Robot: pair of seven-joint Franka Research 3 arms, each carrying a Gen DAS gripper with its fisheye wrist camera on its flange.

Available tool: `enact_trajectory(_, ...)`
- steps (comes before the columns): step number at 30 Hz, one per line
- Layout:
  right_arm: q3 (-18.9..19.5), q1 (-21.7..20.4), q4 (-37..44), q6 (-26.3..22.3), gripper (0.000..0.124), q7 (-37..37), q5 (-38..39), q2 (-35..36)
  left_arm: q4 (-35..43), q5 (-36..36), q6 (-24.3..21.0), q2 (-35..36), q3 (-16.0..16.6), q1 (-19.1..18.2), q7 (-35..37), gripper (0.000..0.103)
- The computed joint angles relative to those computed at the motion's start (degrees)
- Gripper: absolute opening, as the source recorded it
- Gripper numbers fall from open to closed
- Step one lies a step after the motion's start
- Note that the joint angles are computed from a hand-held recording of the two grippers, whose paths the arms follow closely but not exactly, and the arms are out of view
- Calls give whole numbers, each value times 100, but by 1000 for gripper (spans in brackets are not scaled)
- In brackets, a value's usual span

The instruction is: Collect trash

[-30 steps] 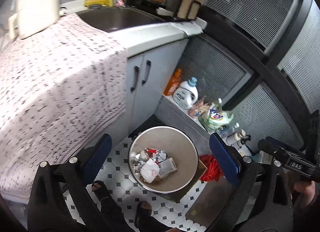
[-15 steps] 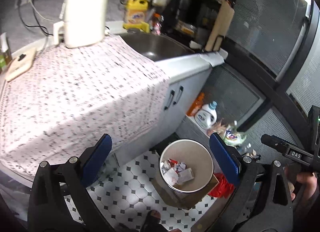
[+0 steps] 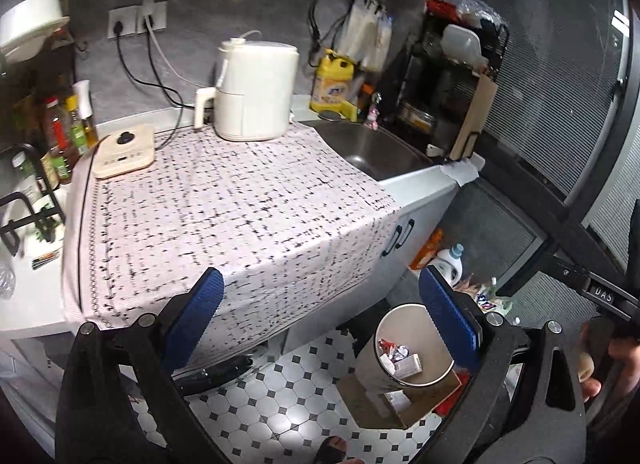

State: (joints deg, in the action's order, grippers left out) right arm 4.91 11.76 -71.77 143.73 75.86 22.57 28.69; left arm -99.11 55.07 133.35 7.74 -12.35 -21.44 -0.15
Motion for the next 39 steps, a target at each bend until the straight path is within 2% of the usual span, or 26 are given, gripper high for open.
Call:
enact_trajectory(8, 148, 229, -1152, 383, 95, -337, 164, -962, -1082, 197, 8, -1018, -246, 163, -531, 97)
enact_trajectory(15, 204, 458, -1931, 734, 95, -597, 290, -1537, -1651, 475, -228, -1625, -587, 325, -988, 97)
enact_trajectory(20, 210, 607, -2124, 891, 95, -644, 275, -1692, -1945, 504, -358, -1961, -743, 425, -1084, 97)
enact_trajectory(27, 244, 664, -2368, 976, 95, -768, 504, -1894, -2193, 613, -225, -2258, -892, 551, -1151, 97)
enact_trajectory(39, 208, 683, -2594, 1074, 95, -901, 660, -2065, -2131, 637, -227, -2240, -991, 598, -1109, 97)
